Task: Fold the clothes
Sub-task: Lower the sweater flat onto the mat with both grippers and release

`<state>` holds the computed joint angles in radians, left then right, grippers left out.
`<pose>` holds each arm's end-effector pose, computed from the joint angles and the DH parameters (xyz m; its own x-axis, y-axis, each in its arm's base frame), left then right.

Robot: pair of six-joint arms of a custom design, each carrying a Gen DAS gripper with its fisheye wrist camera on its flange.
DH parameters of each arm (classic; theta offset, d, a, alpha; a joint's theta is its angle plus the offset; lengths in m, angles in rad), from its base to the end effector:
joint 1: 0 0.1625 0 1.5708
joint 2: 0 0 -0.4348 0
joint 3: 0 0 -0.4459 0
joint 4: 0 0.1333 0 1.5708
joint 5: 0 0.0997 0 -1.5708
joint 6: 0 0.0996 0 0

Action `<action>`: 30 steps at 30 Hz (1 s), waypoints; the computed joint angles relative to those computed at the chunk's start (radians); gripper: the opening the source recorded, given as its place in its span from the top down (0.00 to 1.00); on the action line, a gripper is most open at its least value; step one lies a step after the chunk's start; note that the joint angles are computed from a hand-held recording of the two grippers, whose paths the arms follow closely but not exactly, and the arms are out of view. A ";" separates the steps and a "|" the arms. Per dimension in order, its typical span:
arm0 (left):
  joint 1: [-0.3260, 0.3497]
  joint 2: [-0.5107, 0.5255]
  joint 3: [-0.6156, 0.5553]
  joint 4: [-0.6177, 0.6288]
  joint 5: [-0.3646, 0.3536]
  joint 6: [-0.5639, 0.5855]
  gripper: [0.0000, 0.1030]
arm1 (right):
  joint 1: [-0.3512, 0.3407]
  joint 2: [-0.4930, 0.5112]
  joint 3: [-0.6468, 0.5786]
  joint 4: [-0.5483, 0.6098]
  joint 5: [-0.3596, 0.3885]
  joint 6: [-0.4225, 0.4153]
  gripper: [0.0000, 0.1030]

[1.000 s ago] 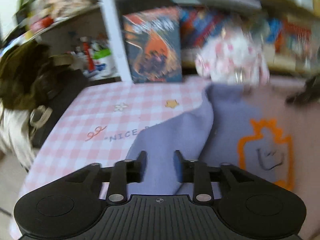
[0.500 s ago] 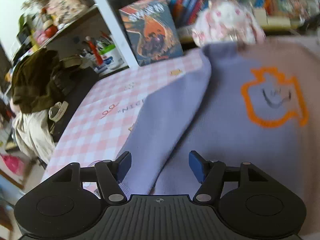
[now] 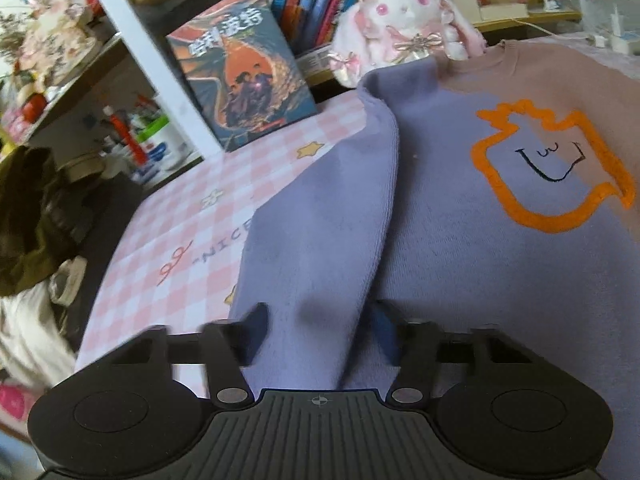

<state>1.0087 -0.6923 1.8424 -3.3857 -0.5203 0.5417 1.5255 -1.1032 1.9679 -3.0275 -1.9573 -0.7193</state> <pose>-0.1476 -0.6466 0.0556 -0.3886 0.1823 -0.9032 0.7234 0.6675 -0.1765 0.0676 -0.6232 0.1904 -0.7137 -0.3565 0.6030 -0.5751 0.7897 -0.2137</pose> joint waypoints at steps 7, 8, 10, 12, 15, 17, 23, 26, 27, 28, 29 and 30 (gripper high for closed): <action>0.063 -0.160 -0.006 0.079 -0.154 -0.128 0.98 | 0.032 0.025 0.065 -0.098 -0.120 0.075 0.82; 0.074 -0.170 -0.029 0.068 -0.156 -0.127 0.98 | 0.036 0.029 0.074 -0.127 -0.129 0.069 0.83; 0.093 -0.177 -0.088 0.062 -0.158 -0.115 0.98 | 0.045 0.040 0.089 -0.182 -0.154 0.052 0.85; 0.109 -0.160 -0.163 0.075 -0.152 -0.071 0.98 | 0.056 0.051 0.098 -0.219 -0.177 0.040 0.86; 0.128 -0.101 -0.297 0.123 -0.130 0.029 0.97 | 0.069 0.062 0.108 -0.254 -0.200 0.031 0.87; 0.140 -0.054 -0.385 0.173 -0.098 0.058 0.95 | 0.076 0.067 0.113 -0.271 -0.210 0.028 0.87; 0.175 0.067 -0.598 0.147 0.082 0.114 0.88 | 0.094 0.102 0.111 -0.340 -0.253 -0.011 0.87; 0.170 0.030 -0.535 0.052 0.053 0.137 0.86 | 0.101 0.121 0.106 -0.371 -0.272 -0.033 0.87; 0.165 -0.014 -0.463 0.063 -0.001 0.106 0.85 | 0.102 0.125 0.106 -0.379 -0.276 -0.037 0.87; 0.160 -0.057 -0.398 0.081 -0.055 0.074 0.83 | 0.104 0.128 0.106 -0.386 -0.281 -0.039 0.87; 0.155 -0.110 -0.315 0.142 -0.118 0.010 0.77 | 0.103 0.132 0.104 -0.389 -0.282 -0.042 0.87; 0.151 -0.158 -0.243 0.197 -0.183 -0.041 0.70 | 0.103 0.133 0.104 -0.392 -0.283 -0.044 0.87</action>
<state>1.1594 -0.8504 1.5995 -3.1890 -0.7030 0.5010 1.6288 -0.9705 2.0724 -3.4192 -2.2400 -0.7633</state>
